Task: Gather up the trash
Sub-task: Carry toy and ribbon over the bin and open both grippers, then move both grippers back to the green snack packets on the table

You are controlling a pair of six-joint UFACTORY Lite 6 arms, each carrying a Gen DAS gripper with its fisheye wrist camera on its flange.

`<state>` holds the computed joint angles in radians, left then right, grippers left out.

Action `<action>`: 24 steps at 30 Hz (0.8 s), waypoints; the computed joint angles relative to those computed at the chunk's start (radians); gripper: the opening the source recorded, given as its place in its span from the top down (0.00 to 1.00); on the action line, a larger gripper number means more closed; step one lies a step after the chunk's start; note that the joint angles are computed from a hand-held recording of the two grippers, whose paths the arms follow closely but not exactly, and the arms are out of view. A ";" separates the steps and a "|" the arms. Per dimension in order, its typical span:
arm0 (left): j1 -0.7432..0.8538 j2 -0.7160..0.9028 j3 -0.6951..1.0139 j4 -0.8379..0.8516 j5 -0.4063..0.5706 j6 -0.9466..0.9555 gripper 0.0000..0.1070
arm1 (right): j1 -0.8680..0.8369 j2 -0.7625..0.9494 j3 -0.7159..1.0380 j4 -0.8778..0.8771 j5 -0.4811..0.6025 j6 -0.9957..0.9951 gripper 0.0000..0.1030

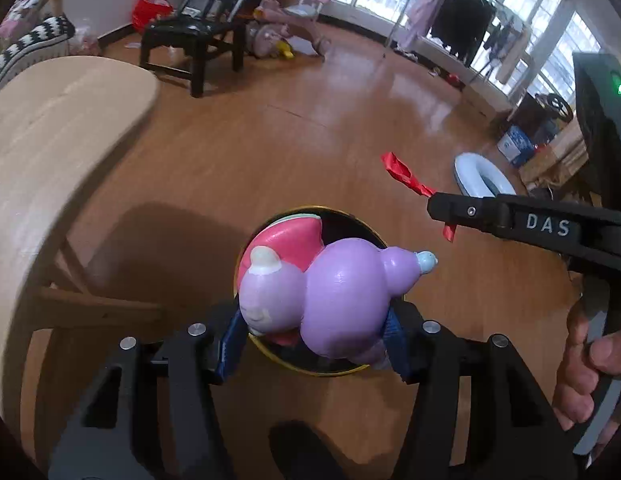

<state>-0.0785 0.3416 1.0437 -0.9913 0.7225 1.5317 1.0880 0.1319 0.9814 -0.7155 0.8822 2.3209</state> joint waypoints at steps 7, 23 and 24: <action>-0.073 0.068 0.042 -0.013 -0.032 -0.040 0.47 | -0.012 0.001 -0.010 0.002 -0.006 0.004 0.86; -0.100 0.143 0.100 -0.054 -0.040 -0.070 0.22 | 0.004 0.007 -0.003 0.015 0.032 0.024 0.44; -0.091 0.126 0.080 -0.061 -0.043 -0.055 0.20 | 0.011 0.012 0.007 0.009 0.045 0.028 0.41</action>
